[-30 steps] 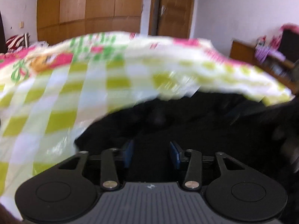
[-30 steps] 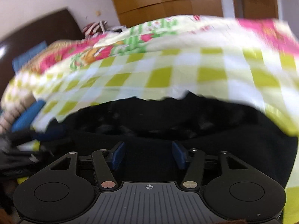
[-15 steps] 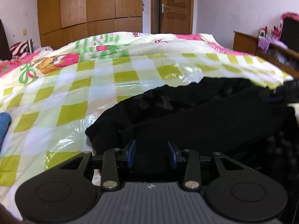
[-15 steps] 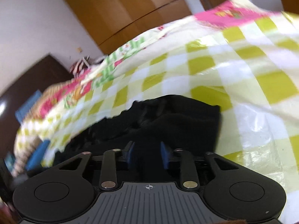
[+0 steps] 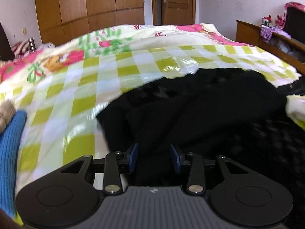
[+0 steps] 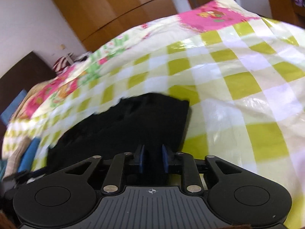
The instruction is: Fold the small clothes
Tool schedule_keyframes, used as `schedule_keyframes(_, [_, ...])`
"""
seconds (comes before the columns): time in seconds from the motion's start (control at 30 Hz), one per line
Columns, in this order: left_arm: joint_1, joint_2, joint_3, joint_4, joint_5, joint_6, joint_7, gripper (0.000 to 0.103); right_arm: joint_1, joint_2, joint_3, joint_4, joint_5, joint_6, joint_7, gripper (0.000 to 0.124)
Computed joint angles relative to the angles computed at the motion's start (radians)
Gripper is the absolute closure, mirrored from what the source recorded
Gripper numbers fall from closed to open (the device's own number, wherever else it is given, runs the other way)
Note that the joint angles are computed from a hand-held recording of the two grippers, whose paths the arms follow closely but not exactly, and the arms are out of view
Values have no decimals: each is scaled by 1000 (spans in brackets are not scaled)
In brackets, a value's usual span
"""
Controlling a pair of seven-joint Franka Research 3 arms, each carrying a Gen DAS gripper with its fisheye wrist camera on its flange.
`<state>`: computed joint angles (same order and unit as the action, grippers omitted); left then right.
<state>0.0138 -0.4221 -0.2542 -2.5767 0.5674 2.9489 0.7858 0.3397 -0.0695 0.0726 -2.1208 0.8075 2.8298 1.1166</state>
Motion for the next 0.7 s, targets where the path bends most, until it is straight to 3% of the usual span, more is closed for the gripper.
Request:
schedule_keyframes(0.13, [-216, -157, 126, -110, -205, -114, 113, 52, -8, -209, -26, -165, -35, -175, 45, 87])
schedule_keyframes(0.23, [-334, -278, 168, -176, -355, -223, 167, 52, -26, -345, -25, -261, -131, -310, 141, 87])
schedule_keyframes(0.4, [-447, -412, 181, -237, -538, -368, 180, 52, -26, -484, -33, -336, -207, -470, 207, 74])
schedule_keyframes(0.53, [-467, -426, 154, -257, -594, -386, 180, 50, -29, -508, -33, -341, -247, -542, 227, 73])
schedule_keyframes(0.7, [-478, -433, 174, -251, -642, -412, 197, 50, -31, -485, -39, -329, -244, -604, 262, 72])
